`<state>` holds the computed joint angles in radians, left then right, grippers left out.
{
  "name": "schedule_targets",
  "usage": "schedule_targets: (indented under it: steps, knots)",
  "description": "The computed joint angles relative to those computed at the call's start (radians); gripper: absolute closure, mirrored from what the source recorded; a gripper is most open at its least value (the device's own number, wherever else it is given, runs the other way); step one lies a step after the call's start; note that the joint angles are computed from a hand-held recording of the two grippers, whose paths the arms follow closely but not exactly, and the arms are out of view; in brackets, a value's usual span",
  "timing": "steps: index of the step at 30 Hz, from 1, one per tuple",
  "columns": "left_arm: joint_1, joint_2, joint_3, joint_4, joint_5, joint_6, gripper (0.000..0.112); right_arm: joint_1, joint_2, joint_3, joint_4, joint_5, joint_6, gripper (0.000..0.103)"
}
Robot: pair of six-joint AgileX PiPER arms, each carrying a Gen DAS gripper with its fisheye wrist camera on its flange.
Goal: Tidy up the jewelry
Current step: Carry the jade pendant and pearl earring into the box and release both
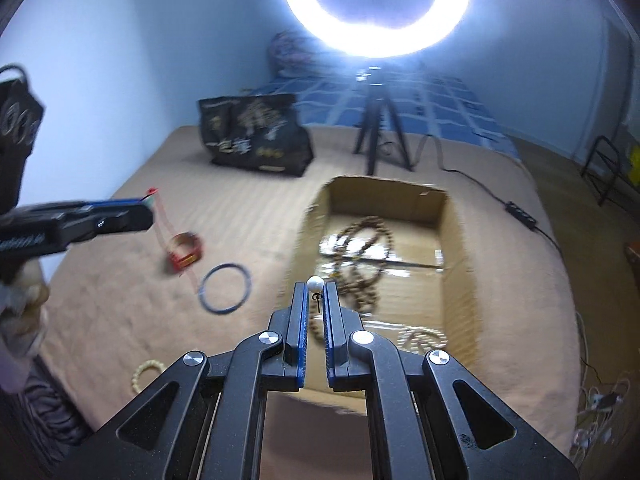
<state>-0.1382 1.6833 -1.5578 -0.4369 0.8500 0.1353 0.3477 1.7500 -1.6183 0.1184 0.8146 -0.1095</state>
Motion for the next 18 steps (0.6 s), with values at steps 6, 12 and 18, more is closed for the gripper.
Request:
schedule_targets:
  steps: [6, 12, 18]
  knots:
    - [-0.053, 0.027, -0.038, -0.003, -0.014, -0.023, 0.097, -0.073, 0.020, -0.035, 0.001, 0.016, 0.010, 0.097]
    - [-0.103, 0.060, -0.073, 0.013, -0.020, -0.046, 0.097, -0.134, 0.051, -0.076, 0.029, 0.035, 0.005, 0.097]
    - [-0.147, 0.095, -0.101, 0.022, -0.030, -0.056, 0.097, -0.146, 0.084, -0.104, 0.024, 0.045, 0.021, 0.097]
